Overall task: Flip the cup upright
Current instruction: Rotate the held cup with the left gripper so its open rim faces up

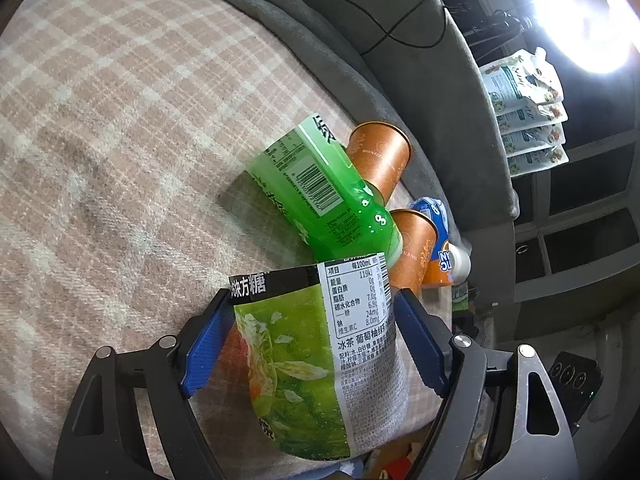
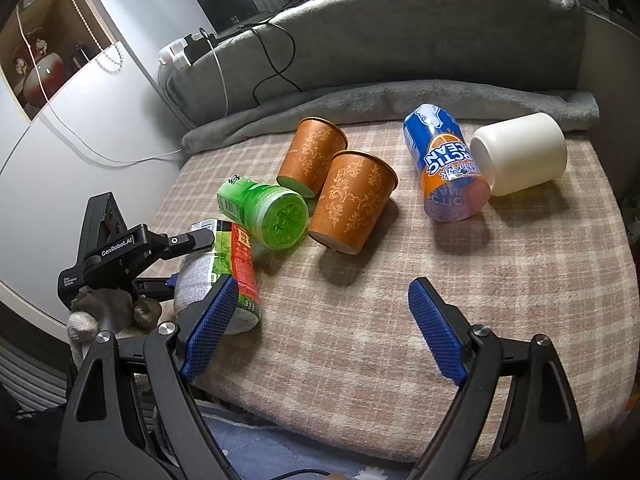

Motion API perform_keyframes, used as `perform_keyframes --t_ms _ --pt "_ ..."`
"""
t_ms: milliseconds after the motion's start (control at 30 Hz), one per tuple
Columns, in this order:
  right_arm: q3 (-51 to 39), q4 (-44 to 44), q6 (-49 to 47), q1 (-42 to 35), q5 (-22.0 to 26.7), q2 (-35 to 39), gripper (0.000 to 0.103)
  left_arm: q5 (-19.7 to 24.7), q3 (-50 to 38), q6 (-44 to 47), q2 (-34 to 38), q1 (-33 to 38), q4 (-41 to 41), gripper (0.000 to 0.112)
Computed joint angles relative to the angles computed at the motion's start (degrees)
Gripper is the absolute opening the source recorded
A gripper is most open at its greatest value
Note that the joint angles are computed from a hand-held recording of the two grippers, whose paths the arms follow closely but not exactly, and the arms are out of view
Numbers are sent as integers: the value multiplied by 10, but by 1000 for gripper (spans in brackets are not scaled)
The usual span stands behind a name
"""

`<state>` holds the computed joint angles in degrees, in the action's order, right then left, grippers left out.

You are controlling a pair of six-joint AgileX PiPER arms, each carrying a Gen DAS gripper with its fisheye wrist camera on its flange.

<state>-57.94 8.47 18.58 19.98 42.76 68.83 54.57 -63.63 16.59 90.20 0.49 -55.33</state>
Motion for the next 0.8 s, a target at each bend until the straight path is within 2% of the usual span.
perform_keyframes --t_ms 333,800 --pt "2 1 1 -2 0 -4 89 -53 18 18 -64 -37 47 80" --pt "9 -7 15 -4 -2 -20 89 -171 15 -37 -104 -147 203 80"
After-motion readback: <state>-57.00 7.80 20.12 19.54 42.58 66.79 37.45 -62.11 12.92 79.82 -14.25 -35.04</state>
